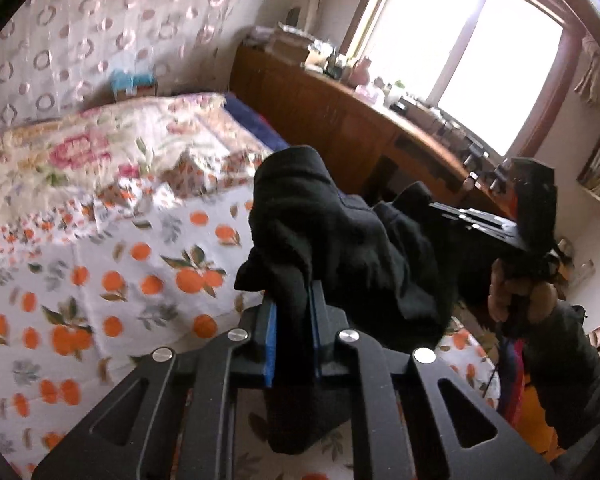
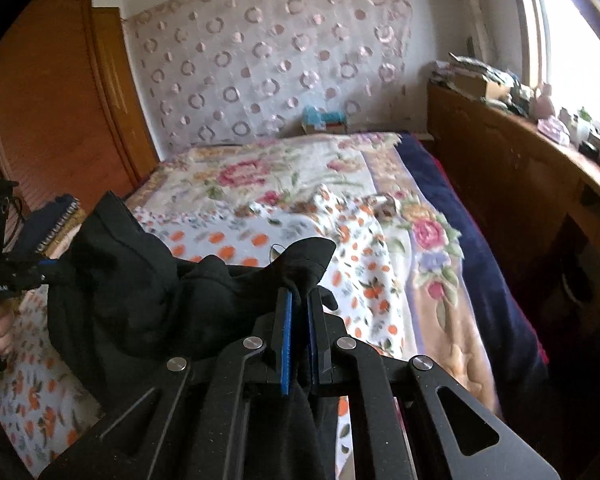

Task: Fold small clothes
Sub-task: 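Lift the black shirt bundle with both tools off the bed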

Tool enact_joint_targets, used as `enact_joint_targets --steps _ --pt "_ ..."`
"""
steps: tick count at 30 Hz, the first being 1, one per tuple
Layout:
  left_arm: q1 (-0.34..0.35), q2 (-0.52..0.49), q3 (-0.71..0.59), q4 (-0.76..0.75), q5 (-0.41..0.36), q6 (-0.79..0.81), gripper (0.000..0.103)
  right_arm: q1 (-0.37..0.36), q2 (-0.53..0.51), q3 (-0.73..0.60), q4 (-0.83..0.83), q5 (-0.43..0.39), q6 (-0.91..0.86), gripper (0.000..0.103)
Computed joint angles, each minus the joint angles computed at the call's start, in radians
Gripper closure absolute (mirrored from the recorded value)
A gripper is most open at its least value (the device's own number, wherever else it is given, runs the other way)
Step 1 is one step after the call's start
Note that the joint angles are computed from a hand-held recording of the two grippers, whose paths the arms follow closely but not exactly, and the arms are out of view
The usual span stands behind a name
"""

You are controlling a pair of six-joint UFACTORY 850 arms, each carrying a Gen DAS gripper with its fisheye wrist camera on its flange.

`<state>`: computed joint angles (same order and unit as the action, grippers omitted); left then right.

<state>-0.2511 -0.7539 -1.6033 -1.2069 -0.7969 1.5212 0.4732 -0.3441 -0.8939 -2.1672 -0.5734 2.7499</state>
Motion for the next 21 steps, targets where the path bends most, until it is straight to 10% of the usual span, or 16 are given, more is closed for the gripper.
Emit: enact_joint_targets --steps 8,12,21 --pt "0.075 -0.036 -0.039 0.08 0.079 -0.077 0.089 0.002 -0.078 -0.096 -0.139 0.107 0.095 0.088" --pt "0.072 -0.071 -0.037 0.116 0.128 -0.1 0.089 -0.024 -0.14 -0.156 -0.115 0.185 0.079 0.034" --pt "0.071 -0.107 -0.059 0.139 0.127 -0.126 0.089 -0.085 -0.24 -0.271 -0.073 0.359 0.025 0.033"
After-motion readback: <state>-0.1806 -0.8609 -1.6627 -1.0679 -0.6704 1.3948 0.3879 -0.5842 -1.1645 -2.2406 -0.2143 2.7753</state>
